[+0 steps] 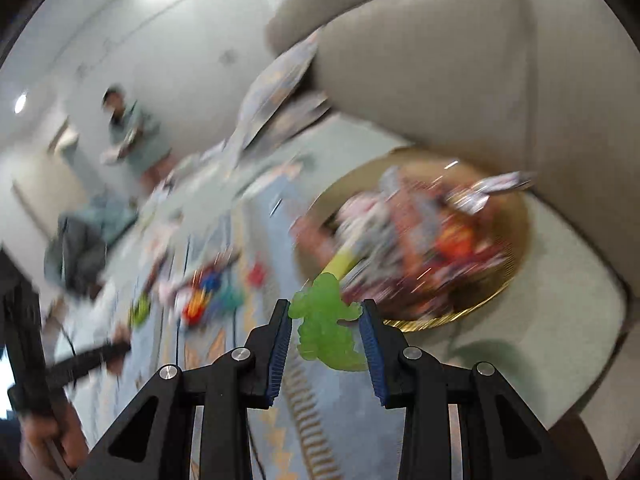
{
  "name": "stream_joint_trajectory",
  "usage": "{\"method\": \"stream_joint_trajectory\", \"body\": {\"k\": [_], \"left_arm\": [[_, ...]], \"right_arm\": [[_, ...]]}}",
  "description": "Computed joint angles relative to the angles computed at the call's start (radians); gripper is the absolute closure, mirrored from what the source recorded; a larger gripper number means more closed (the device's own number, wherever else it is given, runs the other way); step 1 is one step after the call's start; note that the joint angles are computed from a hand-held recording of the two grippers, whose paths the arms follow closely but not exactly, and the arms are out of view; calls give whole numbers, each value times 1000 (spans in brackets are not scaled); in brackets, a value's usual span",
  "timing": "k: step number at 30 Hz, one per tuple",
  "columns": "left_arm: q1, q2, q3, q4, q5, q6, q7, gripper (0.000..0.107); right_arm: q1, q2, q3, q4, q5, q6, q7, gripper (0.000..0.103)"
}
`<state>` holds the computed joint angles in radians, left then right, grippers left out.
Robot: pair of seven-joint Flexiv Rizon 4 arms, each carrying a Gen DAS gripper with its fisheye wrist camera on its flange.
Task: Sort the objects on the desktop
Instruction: 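Lower both items into the gold basket and open both grippers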
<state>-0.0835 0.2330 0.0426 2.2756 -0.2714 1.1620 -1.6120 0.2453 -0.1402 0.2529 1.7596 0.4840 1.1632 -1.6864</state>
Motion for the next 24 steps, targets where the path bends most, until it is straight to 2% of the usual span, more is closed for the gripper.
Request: {"method": "stream_joint_trajectory", "body": {"k": [3,5,10,13,14,17,19,21,22,23,24], "left_arm": [[-64,-97,-17,-74,-135,59,92,69],[-70,-152,-40,-127,-153,76,105,69],[-86,-291,-95,-252,-266,119,164,69],[-89,-352,-107,-300,-243,154,111,69],[-88,-375,-117,-310,-255,175,95,69],[-70,-425,-169,-336,-357,187,130,69],[-70,-463,-173,-375,-354,170,110,68],[-76,-486,-148,-417,-295,99,41,67],[-66,-491,-161,-420,-317,77,42,67],[-54,-488,-183,-406,-361,80,70,67],[-43,-481,-207,-387,-417,85,109,67]], "right_arm": [[-24,-14,-12,-53,34,18,-39,69],[-29,-23,-26,-72,7,54,-30,69],[-83,-78,-22,-194,56,-7,-57,69],[-94,-123,-14,-242,53,-35,-60,68],[-95,-139,-13,-250,49,-34,-50,68],[-113,-179,4,-278,62,-51,-43,68],[-136,-202,20,-299,94,-67,-47,68],[-167,-220,34,-326,134,-114,-37,64],[-181,-222,43,-333,160,-122,-48,57],[-189,-221,48,-334,179,-121,-59,46],[-195,-211,48,-321,192,-105,-70,40]]}}
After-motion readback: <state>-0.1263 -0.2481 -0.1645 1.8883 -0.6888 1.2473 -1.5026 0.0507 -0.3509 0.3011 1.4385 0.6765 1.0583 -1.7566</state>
